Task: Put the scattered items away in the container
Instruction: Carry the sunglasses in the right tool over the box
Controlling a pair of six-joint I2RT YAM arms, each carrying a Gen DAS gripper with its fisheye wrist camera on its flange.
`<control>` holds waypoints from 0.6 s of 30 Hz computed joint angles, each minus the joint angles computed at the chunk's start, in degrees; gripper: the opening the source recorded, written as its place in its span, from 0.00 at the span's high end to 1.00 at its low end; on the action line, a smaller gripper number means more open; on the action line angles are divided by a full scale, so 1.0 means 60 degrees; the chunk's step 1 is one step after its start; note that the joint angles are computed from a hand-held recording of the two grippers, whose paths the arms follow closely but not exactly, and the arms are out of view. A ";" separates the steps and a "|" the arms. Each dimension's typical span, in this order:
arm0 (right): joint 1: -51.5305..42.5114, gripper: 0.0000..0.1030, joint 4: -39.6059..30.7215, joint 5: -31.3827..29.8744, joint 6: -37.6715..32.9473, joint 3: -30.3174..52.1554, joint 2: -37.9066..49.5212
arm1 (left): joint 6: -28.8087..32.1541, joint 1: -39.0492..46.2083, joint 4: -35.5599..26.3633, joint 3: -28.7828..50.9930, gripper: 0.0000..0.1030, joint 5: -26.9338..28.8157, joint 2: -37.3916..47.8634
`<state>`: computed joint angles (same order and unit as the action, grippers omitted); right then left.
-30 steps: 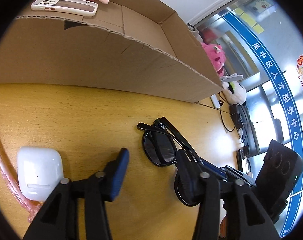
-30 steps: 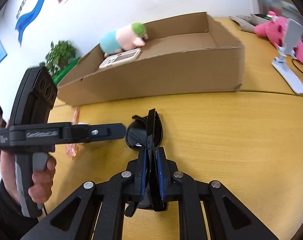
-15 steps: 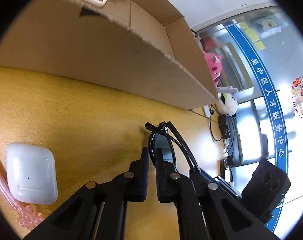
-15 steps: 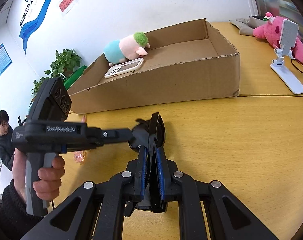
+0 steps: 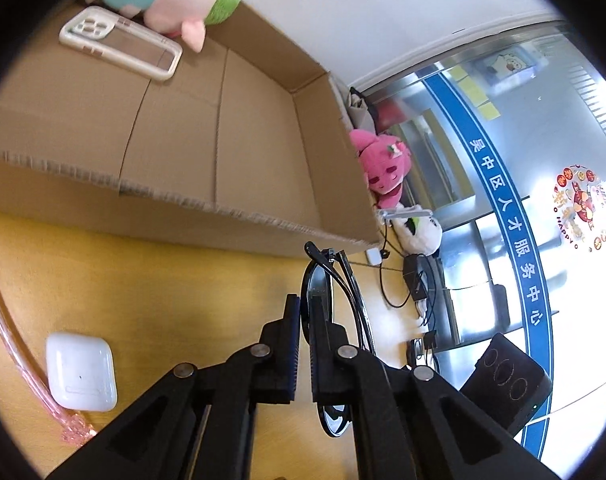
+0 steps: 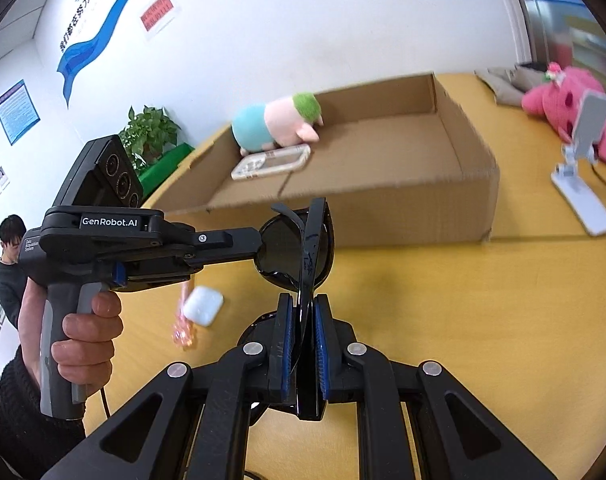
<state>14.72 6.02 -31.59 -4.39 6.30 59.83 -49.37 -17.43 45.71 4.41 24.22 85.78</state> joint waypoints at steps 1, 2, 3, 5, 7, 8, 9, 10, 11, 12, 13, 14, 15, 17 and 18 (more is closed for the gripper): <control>0.0110 0.89 -0.0186 0.0079 0.0061 0.0159 -0.0198 | 0.0128 0.0109 -0.0516 0.0104 0.97 0.0047 -0.0435; 0.0219 0.89 -0.0381 0.0140 0.0126 0.0363 -0.0377 | 0.0306 0.0265 -0.1235 0.0281 0.97 0.0110 -0.0983; 0.0322 0.89 -0.0526 0.0186 0.0191 0.0584 -0.0487 | 0.0463 0.0395 -0.1856 0.0477 0.97 0.0146 -0.1404; 0.0617 0.89 -0.0695 0.0395 0.0316 0.1037 -0.0566 | 0.0843 0.0705 -0.2965 0.0906 0.97 0.0258 -0.2056; 0.0955 0.89 -0.0818 0.0671 0.0388 0.1546 -0.0483 | 0.1310 0.1195 -0.4022 0.1452 0.97 0.0522 -0.2574; 0.1143 0.89 -0.0871 0.0835 0.0407 0.1864 -0.0359 | 0.1508 0.1401 -0.4434 0.1716 0.97 0.0636 -0.2719; 0.1319 0.89 -0.0911 0.0992 0.0424 0.2206 -0.0162 | 0.1740 0.1615 -0.4917 0.2078 0.97 0.0731 -0.2827; 0.1489 0.89 -0.0946 0.1135 0.0452 0.2586 0.0088 | 0.1922 0.1744 -0.5334 0.2440 0.97 0.0749 -0.2872; 0.1605 0.89 -0.0963 0.1230 0.0477 0.2902 0.0328 | 0.2153 0.1898 -0.5788 0.2880 0.97 0.0774 -0.2856; 0.1709 0.89 -0.0981 0.1320 0.0506 0.3289 0.0628 | 0.2421 0.2111 -0.6184 0.3243 0.97 0.0868 -0.2835; 0.1778 0.89 -0.1008 0.1376 0.0534 0.3691 0.0938 | 0.2655 0.2305 -0.6524 0.3576 0.97 0.0965 -0.2793; 0.1803 0.89 -0.1032 0.1387 0.0555 0.4022 0.1194 | 0.2864 0.2445 -0.6855 0.3963 0.97 0.1008 -0.2696; 0.1826 0.89 -0.1071 0.1402 0.0582 0.4432 0.1511 | 0.3083 0.2580 -0.7193 0.4427 0.97 0.1042 -0.2516; 0.1818 0.89 -0.1159 0.1399 0.0613 0.5256 0.2173 | 0.3451 0.2863 -0.7753 0.5351 0.97 0.1172 -0.2052; 0.1798 0.89 -0.1217 0.1377 0.0632 0.5693 0.2537 | 0.3601 0.3027 -0.7910 0.5771 0.97 0.1283 -0.1744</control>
